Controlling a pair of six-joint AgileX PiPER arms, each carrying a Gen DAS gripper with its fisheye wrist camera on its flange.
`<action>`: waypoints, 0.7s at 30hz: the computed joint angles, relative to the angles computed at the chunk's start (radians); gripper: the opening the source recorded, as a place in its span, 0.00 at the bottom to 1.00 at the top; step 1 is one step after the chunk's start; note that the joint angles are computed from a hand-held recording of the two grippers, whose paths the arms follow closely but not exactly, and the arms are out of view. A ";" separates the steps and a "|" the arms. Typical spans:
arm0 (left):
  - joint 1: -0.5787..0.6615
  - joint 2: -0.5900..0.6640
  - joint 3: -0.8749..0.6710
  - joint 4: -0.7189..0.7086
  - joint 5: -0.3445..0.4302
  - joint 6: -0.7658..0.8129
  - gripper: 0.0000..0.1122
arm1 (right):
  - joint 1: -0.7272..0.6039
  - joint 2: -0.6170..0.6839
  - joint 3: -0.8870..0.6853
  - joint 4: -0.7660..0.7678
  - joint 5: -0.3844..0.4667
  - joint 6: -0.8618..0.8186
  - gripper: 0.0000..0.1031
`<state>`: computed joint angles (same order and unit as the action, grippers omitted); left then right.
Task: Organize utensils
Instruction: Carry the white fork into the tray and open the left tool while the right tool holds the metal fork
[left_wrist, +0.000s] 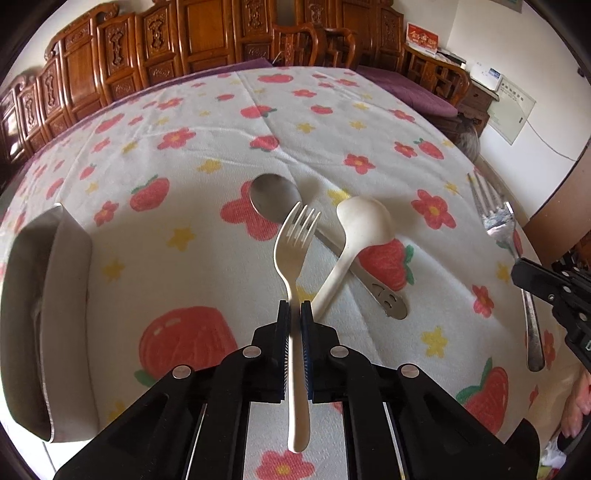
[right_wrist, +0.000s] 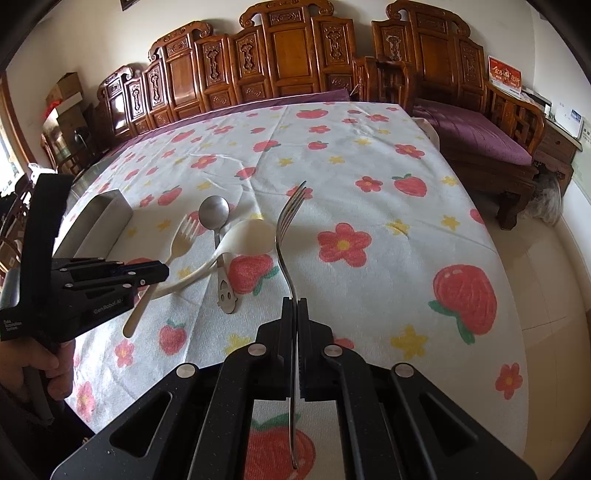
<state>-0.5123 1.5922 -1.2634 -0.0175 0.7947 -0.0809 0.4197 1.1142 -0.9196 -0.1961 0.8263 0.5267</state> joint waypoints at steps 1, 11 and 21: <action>-0.002 -0.011 0.000 0.009 0.001 0.002 0.05 | 0.003 0.001 -0.001 -0.001 0.000 0.001 0.03; 0.038 -0.090 -0.023 -0.026 0.037 0.093 0.05 | 0.137 0.017 -0.060 -0.070 0.041 0.091 0.03; 0.160 -0.173 -0.026 -0.128 0.086 0.245 0.05 | 0.412 0.111 -0.217 -0.232 0.128 0.268 0.03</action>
<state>-0.3522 1.4194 -1.2889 -0.1452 0.8808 0.1637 0.8317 1.2250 -1.1370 -0.4281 0.9544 0.7948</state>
